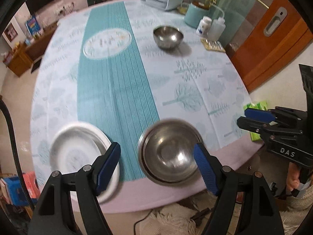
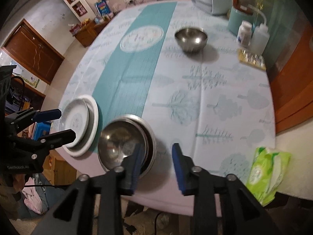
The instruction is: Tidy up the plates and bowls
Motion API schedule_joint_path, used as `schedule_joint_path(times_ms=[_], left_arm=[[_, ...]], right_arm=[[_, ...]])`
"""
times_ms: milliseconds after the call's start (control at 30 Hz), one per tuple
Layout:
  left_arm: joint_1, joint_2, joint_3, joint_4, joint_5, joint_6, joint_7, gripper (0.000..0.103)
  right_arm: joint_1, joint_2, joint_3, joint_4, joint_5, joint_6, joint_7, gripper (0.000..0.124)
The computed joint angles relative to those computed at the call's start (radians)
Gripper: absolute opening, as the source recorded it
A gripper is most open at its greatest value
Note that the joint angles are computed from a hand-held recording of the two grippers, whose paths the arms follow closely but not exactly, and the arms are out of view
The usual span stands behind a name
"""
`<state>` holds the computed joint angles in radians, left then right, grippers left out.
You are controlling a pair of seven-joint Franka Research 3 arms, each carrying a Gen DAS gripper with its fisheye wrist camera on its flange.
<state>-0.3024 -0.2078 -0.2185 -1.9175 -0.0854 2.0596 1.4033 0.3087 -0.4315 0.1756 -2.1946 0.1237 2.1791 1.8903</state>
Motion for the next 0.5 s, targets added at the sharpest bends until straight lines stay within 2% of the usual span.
schedule_joint_path(times_ms=[233, 367, 500], left_arm=[[0.022, 0.12, -0.013, 0.181, 0.125, 0.01, 0.011, 0.076], [0.035, 0.236, -0.014, 0.332, 0.159, 0.032, 0.026, 0.081], [0.033, 0.387, -0.018, 0.525, 0.192, 0.028, 0.041, 0.082]], right_arm=[[-0.039, 0.075, 0.003, 0.119, -0.086, 0.008, 0.021, 0.033], [-0.06, 0.147, -0.009, 0.214, -0.137, -0.007, 0.056, 0.033], [-0.074, 0.217, -0.023, 0.302, -0.204, -0.023, 0.089, 0.033]])
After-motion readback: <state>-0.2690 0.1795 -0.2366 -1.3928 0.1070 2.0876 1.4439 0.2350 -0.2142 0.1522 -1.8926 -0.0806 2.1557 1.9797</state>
